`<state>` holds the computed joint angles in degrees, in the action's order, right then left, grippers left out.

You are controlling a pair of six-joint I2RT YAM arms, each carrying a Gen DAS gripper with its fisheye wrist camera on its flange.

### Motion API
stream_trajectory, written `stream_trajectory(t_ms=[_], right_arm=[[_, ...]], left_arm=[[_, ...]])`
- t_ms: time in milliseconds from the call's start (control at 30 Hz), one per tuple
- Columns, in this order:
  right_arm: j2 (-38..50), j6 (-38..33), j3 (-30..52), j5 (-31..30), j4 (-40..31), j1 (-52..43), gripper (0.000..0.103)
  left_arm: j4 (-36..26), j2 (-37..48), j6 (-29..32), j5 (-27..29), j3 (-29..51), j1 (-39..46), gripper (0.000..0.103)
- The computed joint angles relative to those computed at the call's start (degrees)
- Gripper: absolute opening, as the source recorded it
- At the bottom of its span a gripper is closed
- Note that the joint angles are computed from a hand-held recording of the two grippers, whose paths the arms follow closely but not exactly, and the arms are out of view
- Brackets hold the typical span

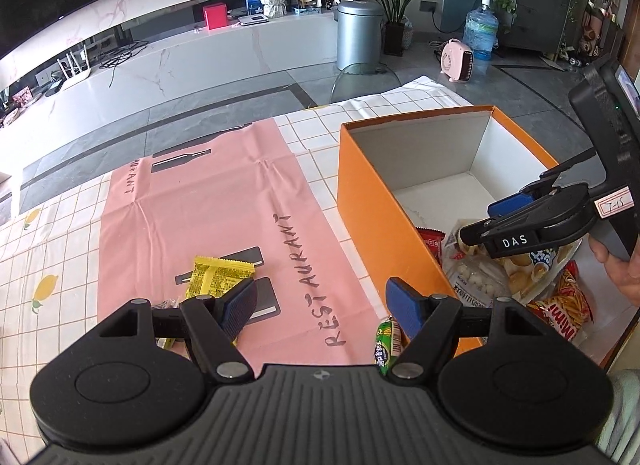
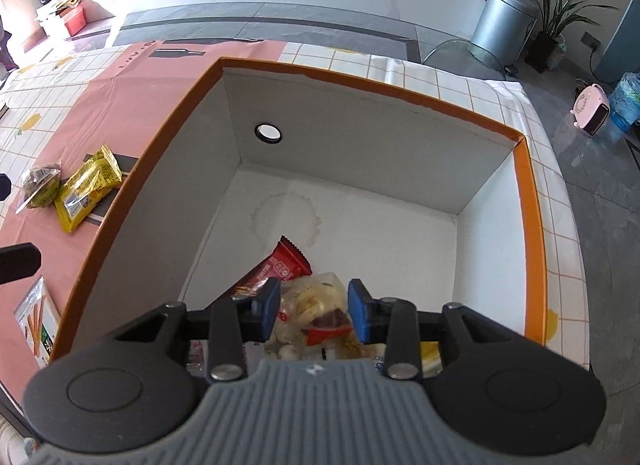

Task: Organize snacks
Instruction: 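Move both tools back over the stick-biscuit packet and green tube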

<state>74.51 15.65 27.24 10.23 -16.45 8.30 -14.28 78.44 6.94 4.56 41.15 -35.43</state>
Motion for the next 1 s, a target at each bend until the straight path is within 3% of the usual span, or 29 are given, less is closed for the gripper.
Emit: stream_trajectory(t_ms=[100, 233, 500, 667, 767, 1000], right_arm=[[-2.32, 1.83, 0.14, 1.34, -2.62, 1.18, 0.052], [-7.28, 5.18, 0.61, 2.52, -8.08, 3.46, 0.057], [-18.14, 19.54, 4.13, 10.05, -23.52, 16.83, 0.072], [-21.28, 34.29, 7.53, 17.72, -32.51, 32.30, 0.076], [-20.43, 46.87, 9.65, 23.81, -37.20, 43.99, 0.078], [-8.15, 77.93, 14.40, 36.83, -43.43, 69.16, 0.079]], left_arm=[[-0.82, -1.70, -0.08, 0.63, -0.78, 0.65, 0.086], [-3.18, -5.62, 0.15, 1.04, -1.72, 1.35, 0.086], [-9.44, -16.85, -0.86, 3.24, -4.23, 4.56, 0.086], [-13.74, -26.69, 0.54, 4.21, -7.63, 7.74, 0.086], [-16.69, -32.51, 2.92, 5.44, -9.47, 10.76, 0.086], [-24.83, -42.20, 11.59, 16.03, -12.06, 26.60, 0.086]])
